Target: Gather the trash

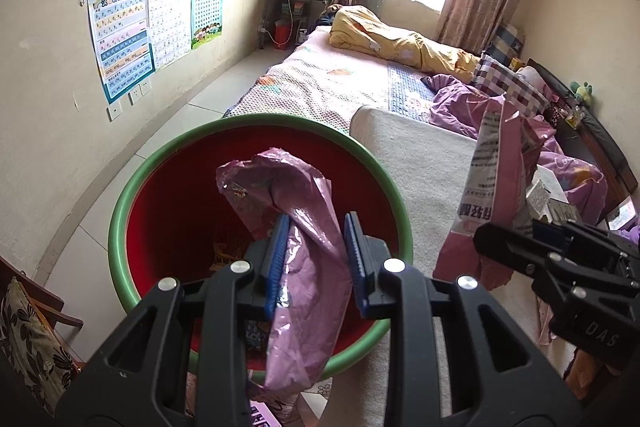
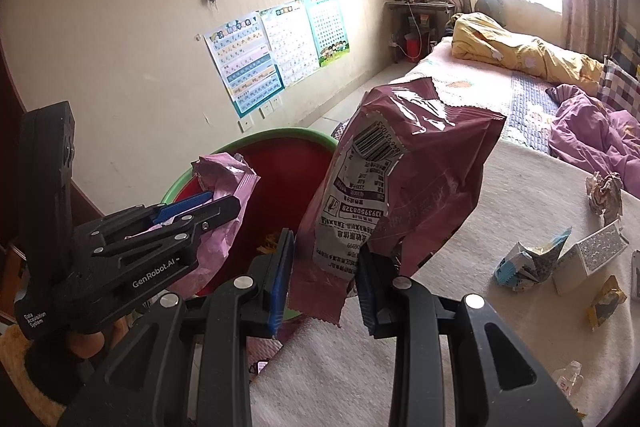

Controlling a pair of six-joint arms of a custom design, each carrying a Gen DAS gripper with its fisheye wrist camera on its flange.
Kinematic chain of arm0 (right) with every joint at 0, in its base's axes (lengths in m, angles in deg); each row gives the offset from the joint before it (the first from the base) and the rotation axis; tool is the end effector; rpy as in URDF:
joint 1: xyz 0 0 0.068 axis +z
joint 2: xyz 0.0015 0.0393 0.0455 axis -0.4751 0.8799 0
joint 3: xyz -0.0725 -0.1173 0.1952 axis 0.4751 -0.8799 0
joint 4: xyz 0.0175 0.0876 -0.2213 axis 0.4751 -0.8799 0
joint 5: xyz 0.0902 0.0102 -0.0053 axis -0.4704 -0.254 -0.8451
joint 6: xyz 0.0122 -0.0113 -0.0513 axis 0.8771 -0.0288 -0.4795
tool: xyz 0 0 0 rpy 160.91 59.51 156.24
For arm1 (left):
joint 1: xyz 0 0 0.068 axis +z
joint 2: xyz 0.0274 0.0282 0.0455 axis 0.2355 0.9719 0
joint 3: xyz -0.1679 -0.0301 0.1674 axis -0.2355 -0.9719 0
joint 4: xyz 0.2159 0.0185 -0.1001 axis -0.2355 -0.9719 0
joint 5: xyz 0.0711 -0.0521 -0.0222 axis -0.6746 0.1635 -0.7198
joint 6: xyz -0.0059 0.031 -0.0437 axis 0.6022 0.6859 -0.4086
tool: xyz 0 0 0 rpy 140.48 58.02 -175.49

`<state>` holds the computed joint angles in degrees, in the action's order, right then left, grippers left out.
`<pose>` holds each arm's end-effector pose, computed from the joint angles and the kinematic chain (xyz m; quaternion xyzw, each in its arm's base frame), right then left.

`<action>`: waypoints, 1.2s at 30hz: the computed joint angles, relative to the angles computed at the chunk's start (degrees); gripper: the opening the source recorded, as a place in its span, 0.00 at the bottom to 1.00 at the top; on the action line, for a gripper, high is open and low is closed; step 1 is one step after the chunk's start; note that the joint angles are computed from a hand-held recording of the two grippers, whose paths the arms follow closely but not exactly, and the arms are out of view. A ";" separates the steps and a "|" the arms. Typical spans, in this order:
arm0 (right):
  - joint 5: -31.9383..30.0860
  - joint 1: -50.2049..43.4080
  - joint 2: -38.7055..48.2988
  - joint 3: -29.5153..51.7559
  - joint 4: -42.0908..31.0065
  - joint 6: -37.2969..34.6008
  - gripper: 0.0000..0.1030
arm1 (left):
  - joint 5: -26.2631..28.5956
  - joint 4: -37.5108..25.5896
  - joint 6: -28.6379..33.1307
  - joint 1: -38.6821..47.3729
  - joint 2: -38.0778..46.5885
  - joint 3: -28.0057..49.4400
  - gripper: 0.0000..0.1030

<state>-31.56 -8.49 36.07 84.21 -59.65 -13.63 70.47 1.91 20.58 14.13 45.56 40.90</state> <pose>0.3000 0.1120 0.1607 -0.0742 0.9161 0.1515 0.3638 0.3011 -0.0075 0.1470 0.0835 0.9176 -0.1182 0.3703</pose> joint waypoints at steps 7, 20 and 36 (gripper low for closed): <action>-0.47 -0.22 2.89 2.93 -0.72 -0.32 0.28 | 1.48 -1.03 0.50 1.60 4.36 4.44 0.27; -0.51 0.26 7.68 8.27 -2.20 -1.58 0.28 | 1.79 -2.70 1.02 2.49 9.62 9.99 0.27; -1.82 2.67 12.49 14.69 -6.78 -5.23 0.31 | 1.43 -3.33 -0.45 4.05 14.01 13.46 0.27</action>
<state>-33.38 -5.82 48.56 98.90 -66.42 -18.86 71.90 -1.41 20.13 18.18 59.58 54.36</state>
